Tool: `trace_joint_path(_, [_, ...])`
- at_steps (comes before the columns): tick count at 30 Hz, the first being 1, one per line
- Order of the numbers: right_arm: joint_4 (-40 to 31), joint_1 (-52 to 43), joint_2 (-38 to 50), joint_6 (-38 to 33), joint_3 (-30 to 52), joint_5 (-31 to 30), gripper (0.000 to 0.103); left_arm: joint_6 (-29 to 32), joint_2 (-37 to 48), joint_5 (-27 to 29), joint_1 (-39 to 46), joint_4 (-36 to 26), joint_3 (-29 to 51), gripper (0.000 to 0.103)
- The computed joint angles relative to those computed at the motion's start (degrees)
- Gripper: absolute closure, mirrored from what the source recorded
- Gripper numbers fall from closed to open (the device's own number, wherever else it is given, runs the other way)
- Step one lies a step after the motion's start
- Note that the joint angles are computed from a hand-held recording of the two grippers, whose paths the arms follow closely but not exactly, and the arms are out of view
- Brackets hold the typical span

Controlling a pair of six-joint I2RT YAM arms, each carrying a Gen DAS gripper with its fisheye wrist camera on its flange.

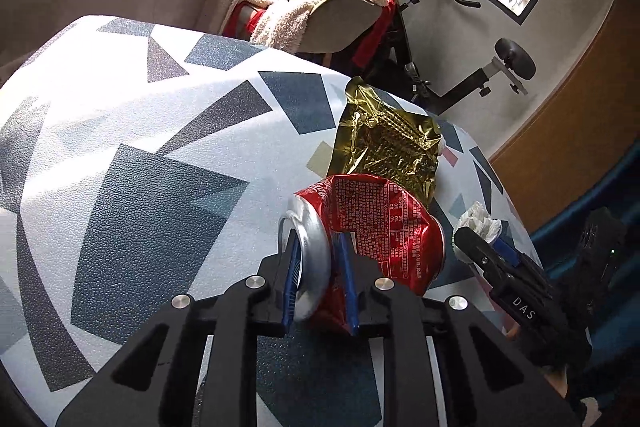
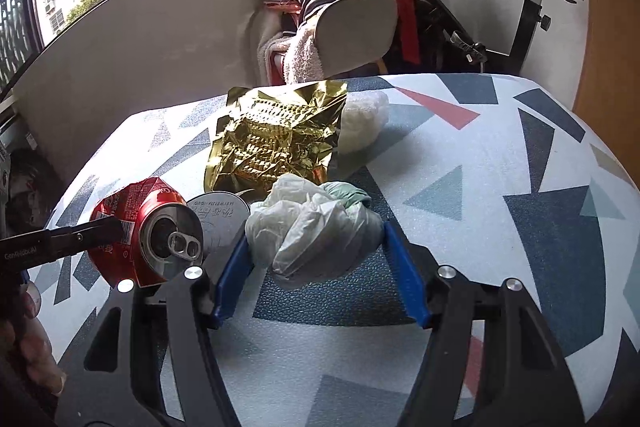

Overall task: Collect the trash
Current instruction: 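Grasp the crushed red can with the left gripper while the right gripper holds the bag, then drop the red can into the bin with the left gripper while the right gripper carries the bag down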

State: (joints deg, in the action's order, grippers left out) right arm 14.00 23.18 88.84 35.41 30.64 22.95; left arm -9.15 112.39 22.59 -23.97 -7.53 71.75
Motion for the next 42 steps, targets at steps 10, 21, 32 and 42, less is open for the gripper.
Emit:
trace_joint_path(10, [-5.1,3.5,-2.9,0.0,1.3,3.9,0.038,6.6,-9.1,0.8,4.2,-9.6,-1.3,0.085])
trace_joint_path(21, [-30.3,23.0,-13.7,8.9,8.9,11.5,0.038,18.7,-27.7,-1.7,9.8,-17.2,-14.2,0.085])
trace_joint_path(32, [-49.7,47.3,-10.4,33.4,15.5,20.4,0.038,25.1,-48.6,1.2,14.0,-23.9,-30.3,0.085])
trace_joint_path(42, [-57.0,58.2,-6.1,46.9,18.7,22.9,0.038,34.3,-65.9,0.2,16.9,-29.9,-45.4,0.085])
